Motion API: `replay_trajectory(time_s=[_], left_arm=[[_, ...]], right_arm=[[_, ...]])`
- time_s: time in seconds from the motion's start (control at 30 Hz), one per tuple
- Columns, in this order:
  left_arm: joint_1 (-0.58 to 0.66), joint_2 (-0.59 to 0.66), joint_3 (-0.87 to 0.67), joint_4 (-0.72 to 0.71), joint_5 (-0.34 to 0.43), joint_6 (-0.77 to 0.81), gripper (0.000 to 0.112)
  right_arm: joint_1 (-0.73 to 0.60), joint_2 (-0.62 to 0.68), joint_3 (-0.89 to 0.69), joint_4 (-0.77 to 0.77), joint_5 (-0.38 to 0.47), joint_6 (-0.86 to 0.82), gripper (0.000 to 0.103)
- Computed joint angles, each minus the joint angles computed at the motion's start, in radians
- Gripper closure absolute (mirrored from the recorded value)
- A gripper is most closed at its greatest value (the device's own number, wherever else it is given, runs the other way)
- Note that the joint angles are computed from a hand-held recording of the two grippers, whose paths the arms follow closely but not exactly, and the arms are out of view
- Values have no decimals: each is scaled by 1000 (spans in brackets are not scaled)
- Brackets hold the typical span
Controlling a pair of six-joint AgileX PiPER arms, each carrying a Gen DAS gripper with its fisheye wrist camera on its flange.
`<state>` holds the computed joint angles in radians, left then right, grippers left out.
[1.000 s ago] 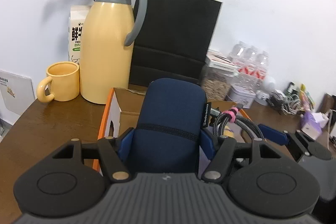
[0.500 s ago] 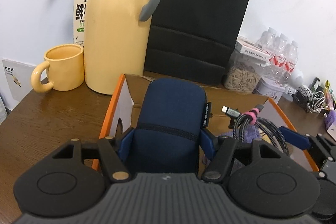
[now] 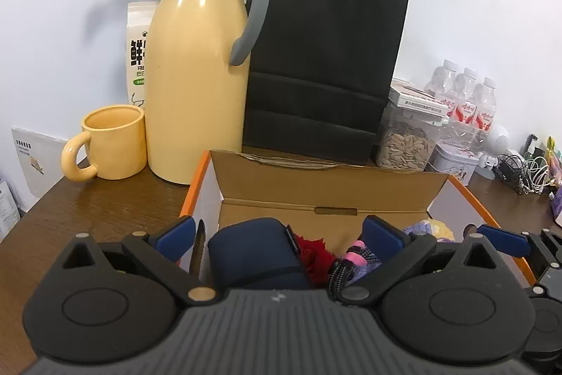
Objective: Organize objects
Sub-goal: 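Carry the navy case and black cable into the box and open both tools, then withdraw both tools from the box back over the table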
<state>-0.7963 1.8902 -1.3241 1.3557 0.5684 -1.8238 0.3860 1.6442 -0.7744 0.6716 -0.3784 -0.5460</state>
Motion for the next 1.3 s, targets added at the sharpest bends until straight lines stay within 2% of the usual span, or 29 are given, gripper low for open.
replay_trajectory(time_s=[0.33, 0.53, 0.8, 1.03, 1.3], left_arm=[[-10, -22, 16, 18, 11, -13, 9], [-45, -102, 94, 66, 51, -69, 9], [-112, -265, 268, 43, 121, -95, 9], [-205, -387, 399, -24, 233, -75, 9], [-284, -479, 545, -99, 283, -89, 9]], right_arm=[[3, -26, 13, 13, 4, -19, 0], [31, -115, 74, 89, -10, -102, 0], [112, -327, 245, 347, -45, -355, 0], [179, -526, 421, 629, -61, -590, 0], [273, -688, 595, 903, -117, -758, 0]])
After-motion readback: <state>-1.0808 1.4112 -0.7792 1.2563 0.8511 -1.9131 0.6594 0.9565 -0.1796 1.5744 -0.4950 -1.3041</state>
